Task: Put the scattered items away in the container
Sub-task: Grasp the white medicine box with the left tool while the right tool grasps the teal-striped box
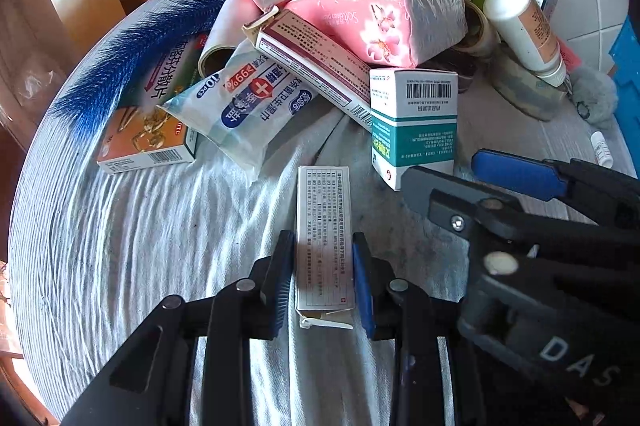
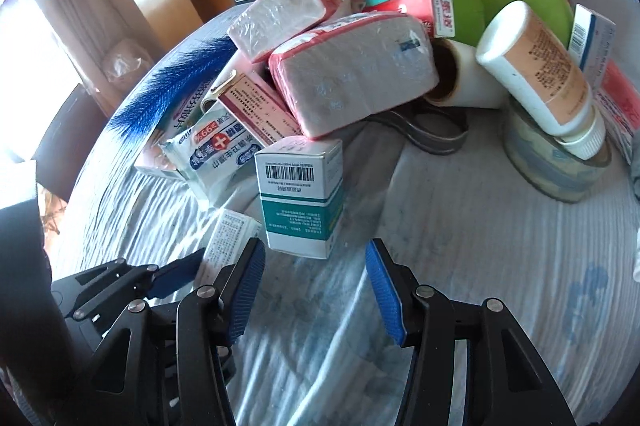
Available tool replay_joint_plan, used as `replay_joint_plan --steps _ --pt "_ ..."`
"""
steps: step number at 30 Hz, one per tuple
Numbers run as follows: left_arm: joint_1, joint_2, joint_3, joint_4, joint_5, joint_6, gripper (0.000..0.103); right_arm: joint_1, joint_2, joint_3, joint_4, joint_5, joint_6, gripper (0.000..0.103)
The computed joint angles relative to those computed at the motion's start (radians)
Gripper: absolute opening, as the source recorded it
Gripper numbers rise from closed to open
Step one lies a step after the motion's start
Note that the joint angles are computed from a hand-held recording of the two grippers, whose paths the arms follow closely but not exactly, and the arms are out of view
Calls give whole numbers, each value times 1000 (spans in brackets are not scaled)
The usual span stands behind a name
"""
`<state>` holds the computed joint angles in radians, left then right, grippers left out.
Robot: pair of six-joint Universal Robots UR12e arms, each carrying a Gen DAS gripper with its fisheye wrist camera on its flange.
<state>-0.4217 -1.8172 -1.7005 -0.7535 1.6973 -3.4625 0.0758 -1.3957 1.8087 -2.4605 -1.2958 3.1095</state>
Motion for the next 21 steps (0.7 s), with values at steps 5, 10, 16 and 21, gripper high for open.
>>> replay_joint_plan --steps 5,10,16,21 --pt "-1 0 -8 16 -3 1 28 4 32 -18 14 34 4 52" --pt "-9 6 -17 37 4 12 27 8 29 -13 -1 17 -9 39" --pt "-42 17 -2 65 8 62 27 -37 -58 52 -2 25 5 37" --pt "-62 19 37 55 35 101 25 -80 -147 102 -38 -6 21 1"
